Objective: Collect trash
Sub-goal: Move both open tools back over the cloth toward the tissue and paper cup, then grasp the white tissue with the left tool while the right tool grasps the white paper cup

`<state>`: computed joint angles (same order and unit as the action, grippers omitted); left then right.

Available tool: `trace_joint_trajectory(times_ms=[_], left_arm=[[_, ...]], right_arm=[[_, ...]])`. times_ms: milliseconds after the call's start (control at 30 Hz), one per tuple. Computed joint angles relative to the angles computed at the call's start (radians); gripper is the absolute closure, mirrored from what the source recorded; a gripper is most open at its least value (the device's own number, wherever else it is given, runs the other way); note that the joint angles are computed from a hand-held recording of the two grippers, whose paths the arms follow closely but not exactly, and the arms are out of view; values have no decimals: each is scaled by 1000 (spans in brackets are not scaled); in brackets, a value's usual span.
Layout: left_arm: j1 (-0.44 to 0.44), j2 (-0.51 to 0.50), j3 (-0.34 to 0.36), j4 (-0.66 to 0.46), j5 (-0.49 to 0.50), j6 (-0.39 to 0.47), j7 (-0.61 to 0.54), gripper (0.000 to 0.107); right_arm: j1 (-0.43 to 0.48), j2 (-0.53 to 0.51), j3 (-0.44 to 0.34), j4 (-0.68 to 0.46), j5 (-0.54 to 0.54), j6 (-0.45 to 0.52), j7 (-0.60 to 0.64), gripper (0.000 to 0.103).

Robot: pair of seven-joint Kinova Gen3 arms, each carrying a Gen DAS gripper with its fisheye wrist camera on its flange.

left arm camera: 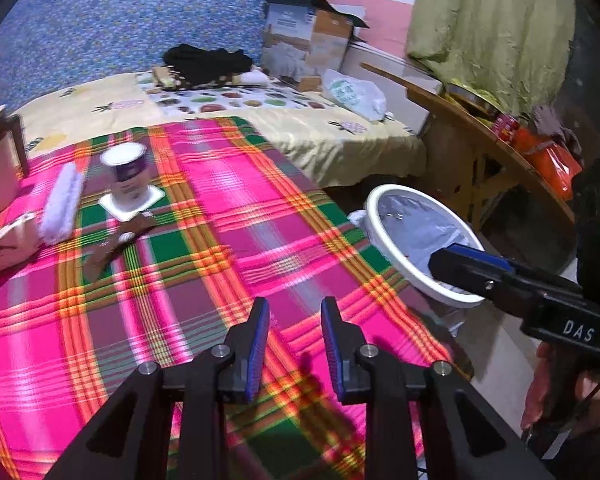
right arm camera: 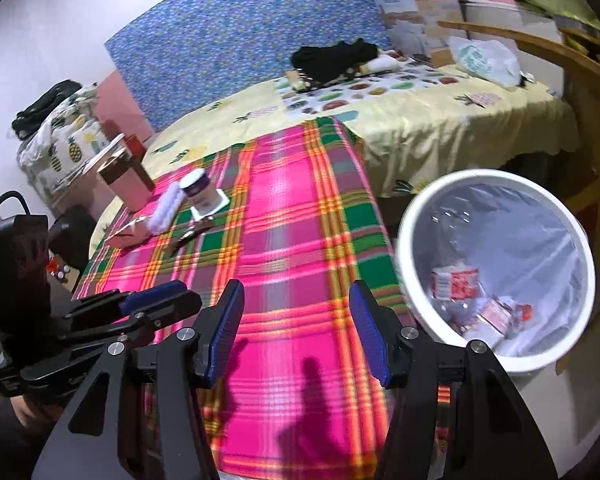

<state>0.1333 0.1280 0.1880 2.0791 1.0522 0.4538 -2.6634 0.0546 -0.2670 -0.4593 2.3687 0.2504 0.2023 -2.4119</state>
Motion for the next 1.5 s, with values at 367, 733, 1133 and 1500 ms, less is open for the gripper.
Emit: trace_joint_trajectory(times_ms=[367, 733, 1133, 1500], left_arm=[[-58, -48, -66, 30, 35, -14, -25, 81], [-132, -29, -99, 17, 61, -41, -50, 65], [-232, 36, -83, -35, 106, -128, -154, 55], [-330, 167, -27, -154, -64, -159, -88, 52]], right_arm=[[-34, 78, -44, -74, 95, 12, -24, 47], [-124, 184, -18, -177, 304, 63, -162, 47], [-254, 339, 102, -304, 266, 81, -28, 47], [-326, 454, 205, -412, 137, 91, 155, 47]])
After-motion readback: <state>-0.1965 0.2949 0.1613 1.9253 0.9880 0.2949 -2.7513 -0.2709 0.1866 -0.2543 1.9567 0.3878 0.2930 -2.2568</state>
